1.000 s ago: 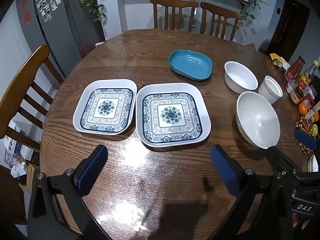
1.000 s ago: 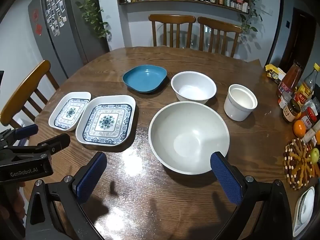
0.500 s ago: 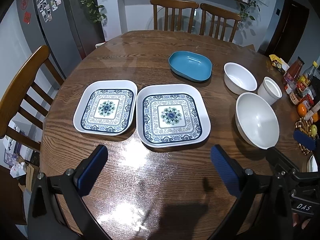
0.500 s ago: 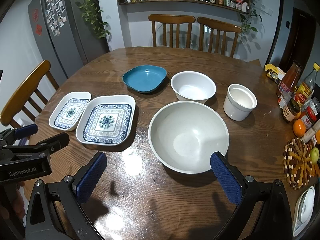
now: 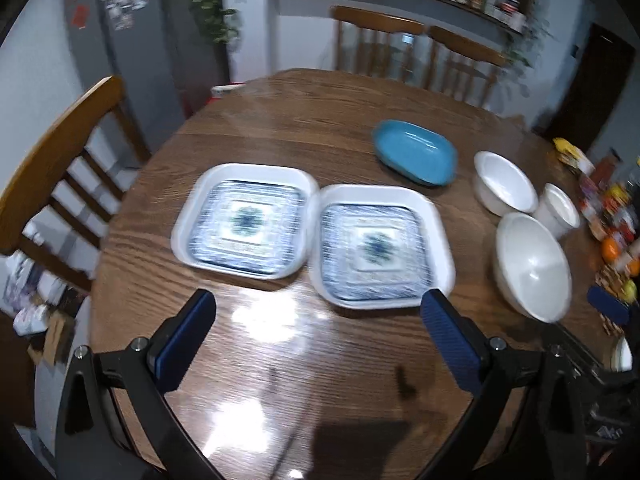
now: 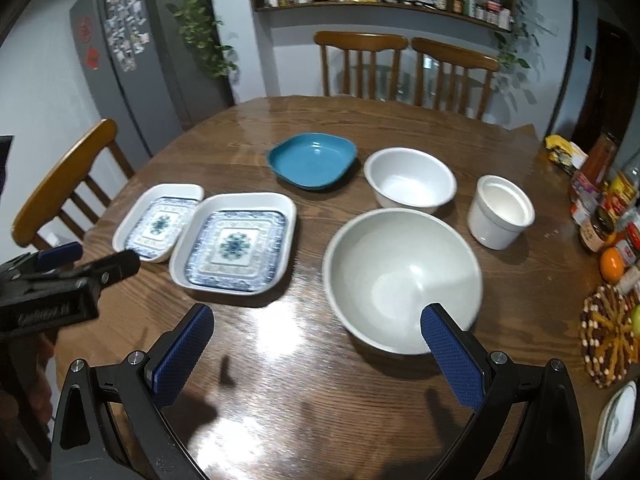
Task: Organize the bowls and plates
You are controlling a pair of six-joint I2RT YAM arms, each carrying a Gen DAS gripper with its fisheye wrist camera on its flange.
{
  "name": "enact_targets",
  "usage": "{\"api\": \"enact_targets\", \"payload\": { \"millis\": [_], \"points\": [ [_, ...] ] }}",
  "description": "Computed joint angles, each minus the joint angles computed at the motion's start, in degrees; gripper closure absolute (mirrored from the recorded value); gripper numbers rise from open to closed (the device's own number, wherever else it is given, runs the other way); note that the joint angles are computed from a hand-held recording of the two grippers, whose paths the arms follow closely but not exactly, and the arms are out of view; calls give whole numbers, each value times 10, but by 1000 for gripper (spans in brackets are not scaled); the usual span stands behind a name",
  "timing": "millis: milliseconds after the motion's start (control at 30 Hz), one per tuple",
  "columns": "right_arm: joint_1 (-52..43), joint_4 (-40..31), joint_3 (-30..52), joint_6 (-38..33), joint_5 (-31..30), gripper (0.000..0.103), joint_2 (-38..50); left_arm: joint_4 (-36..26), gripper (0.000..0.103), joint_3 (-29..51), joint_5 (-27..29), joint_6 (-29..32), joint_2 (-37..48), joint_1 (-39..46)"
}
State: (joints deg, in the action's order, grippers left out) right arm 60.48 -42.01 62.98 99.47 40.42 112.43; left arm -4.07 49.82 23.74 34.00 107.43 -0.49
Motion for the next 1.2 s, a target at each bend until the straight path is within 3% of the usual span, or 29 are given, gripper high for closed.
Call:
{"api": "enact_targets", "payload": {
  "millis": [100, 333, 533, 600, 667, 700, 900, 967, 1100, 1200],
  "points": [
    [-12, 46, 16, -64, 1, 0, 12, 27, 1, 28, -36, -26, 32, 16],
    [-78, 204, 57, -256, -41, 0, 46, -23, 3, 163, -62, -64, 145, 54],
    [-173, 243, 147, -377, -95, 0, 115, -49, 10, 272, -96, -98, 237, 41],
    [-207, 229, 205, -412, -118, 1, 159, -71, 19, 310, -110, -108, 269, 37],
    [-235, 218, 260, -452, -136, 12, 199, -112, 34, 368, -110, -118, 309, 38],
    [-248, 208, 288, -464, -144, 18, 218, -117, 35, 380, -110, -124, 320, 37],
    [-300, 129, 437, -510, -175, 24, 321, -110, 38, 386, -109, -129, 325, 30],
    [-309, 98, 481, -522, -193, 31, 351, -111, 41, 394, -117, -128, 329, 26],
    [-317, 82, 506, -534, -224, 44, 374, -147, 52, 451, -151, -113, 367, 14],
    [-321, 91, 510, -538, -253, 63, 383, -187, 57, 493, -138, -118, 390, 19]
  ]
}}
